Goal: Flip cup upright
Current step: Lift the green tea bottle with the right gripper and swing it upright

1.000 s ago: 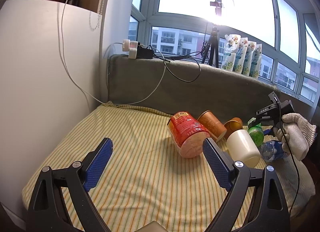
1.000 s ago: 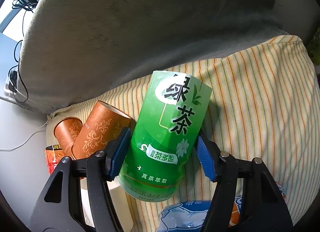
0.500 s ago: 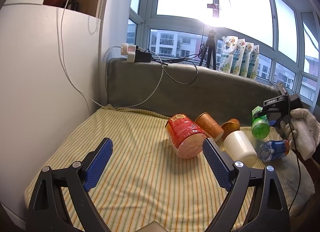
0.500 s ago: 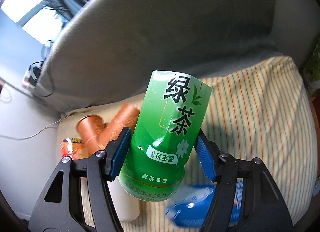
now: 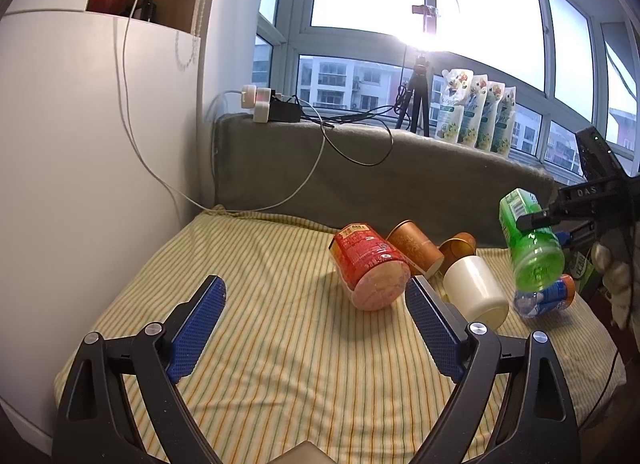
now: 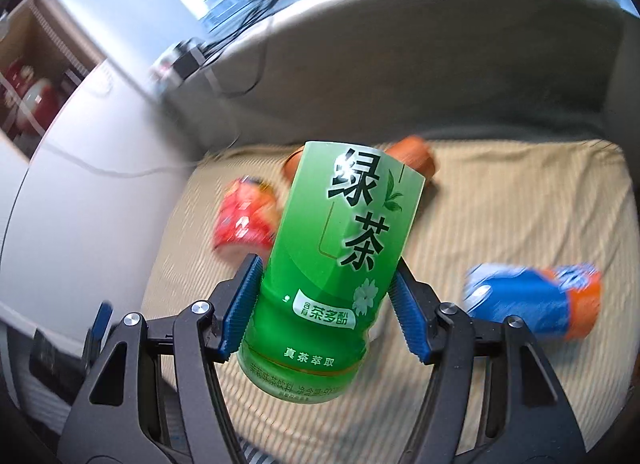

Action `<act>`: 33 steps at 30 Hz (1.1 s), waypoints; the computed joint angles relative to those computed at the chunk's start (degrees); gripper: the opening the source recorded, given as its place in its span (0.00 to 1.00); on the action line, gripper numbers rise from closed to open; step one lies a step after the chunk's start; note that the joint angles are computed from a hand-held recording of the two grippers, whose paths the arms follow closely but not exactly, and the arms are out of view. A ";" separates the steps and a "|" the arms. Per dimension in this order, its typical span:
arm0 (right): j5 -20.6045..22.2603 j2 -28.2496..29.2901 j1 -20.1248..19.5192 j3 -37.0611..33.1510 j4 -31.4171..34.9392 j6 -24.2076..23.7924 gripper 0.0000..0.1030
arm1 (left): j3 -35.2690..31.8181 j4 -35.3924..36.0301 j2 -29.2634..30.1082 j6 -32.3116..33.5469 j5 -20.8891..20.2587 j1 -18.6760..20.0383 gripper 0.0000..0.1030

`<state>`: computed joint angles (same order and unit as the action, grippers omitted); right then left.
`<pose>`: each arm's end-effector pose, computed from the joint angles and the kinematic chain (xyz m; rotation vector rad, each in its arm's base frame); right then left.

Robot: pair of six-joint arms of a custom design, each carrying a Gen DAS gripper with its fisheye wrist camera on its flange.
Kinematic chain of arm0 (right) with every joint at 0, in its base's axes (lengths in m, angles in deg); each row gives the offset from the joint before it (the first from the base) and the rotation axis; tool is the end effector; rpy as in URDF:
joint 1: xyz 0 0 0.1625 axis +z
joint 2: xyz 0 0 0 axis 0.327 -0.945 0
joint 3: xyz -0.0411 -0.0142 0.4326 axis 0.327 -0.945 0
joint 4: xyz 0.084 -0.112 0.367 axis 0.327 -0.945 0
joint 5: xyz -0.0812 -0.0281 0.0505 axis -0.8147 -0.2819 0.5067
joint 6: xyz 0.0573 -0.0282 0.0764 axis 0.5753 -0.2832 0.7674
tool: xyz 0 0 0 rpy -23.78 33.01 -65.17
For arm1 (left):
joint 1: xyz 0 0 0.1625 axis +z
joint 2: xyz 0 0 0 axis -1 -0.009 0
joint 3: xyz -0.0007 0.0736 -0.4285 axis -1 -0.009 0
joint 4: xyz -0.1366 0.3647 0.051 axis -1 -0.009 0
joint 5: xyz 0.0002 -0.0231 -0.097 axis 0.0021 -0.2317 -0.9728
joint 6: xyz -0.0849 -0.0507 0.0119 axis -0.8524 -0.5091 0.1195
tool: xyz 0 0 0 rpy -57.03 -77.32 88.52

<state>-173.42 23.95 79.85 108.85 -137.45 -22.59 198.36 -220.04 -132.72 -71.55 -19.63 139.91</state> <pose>0.1980 -0.6257 0.3032 0.1078 -2.6944 0.8784 -0.2211 -0.5760 0.2240 0.7724 2.2546 -1.2600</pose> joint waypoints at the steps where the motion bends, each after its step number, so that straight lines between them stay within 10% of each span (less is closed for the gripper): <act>1: 0.91 0.10 0.26 0.56 0.38 0.03 0.64 | 0.09 0.11 -0.15 -0.05 0.05 -0.01 0.89; 33: 0.29 12.37 1.96 -1.67 6.72 -0.47 0.68 | -0.54 10.58 -2.21 -5.16 -1.58 0.94 0.89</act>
<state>-173.12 36.32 81.81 107.18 -130.73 -23.07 197.82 -209.46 -134.93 -76.72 -21.21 140.84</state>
